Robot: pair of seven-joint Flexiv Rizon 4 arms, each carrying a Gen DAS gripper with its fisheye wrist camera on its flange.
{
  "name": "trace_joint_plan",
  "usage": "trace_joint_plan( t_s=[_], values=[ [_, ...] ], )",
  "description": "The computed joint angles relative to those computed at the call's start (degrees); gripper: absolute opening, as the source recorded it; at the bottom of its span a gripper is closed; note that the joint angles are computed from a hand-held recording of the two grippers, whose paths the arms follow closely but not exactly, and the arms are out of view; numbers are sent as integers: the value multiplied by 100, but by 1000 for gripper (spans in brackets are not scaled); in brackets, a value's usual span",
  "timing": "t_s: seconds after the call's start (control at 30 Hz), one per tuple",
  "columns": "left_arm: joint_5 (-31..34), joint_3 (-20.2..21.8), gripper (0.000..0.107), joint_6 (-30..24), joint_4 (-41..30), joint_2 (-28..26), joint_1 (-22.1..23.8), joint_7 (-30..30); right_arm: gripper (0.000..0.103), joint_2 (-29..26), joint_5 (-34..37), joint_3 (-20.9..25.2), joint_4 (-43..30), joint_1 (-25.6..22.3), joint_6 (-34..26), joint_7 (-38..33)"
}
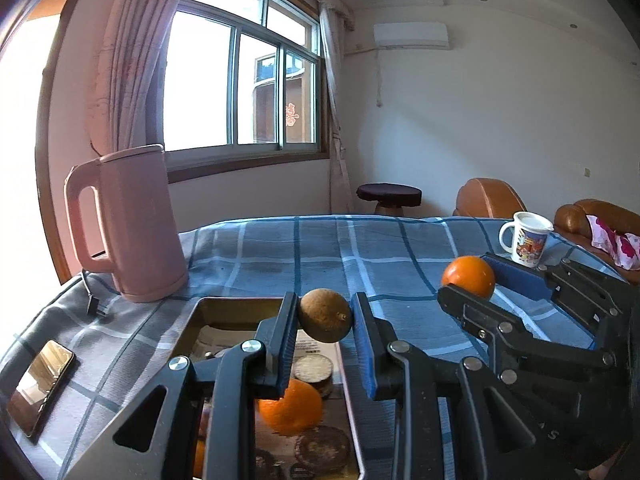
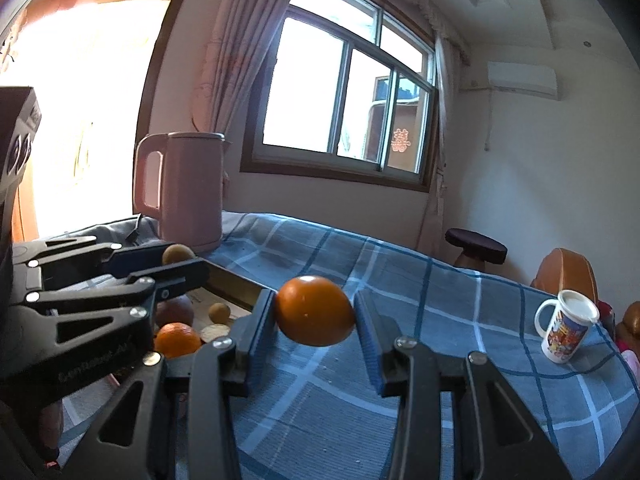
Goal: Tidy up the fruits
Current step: 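Carry the orange and tan fruit with both tools over the tin box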
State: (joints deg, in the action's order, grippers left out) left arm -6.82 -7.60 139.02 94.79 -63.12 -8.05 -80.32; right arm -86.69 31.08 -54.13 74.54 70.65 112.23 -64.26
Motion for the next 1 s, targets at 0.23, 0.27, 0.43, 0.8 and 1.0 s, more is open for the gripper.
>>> trace_joint_plan(
  t_s=[0.23, 0.27, 0.43, 0.8, 1.0],
  values=[
    [-137, 66, 28, 26, 89, 5, 29, 0, 43, 25, -143, 153, -185, -86, 11, -69],
    [-150, 72, 28, 31, 100, 4, 33, 2, 43, 33, -163, 181, -217, -95, 11, -100],
    [-243, 112, 28, 109, 182, 29, 55, -1, 43, 35, -236, 245, -398, -140, -34, -217],
    [-328, 164, 28, 161, 319, 58, 218, -63, 43, 106, -466, 552, -730, -329, -105, -422],
    [-418, 213, 28, 226, 392, 81, 275, -68, 43, 45, -590, 515, -891, -332, -215, -374]
  ],
)
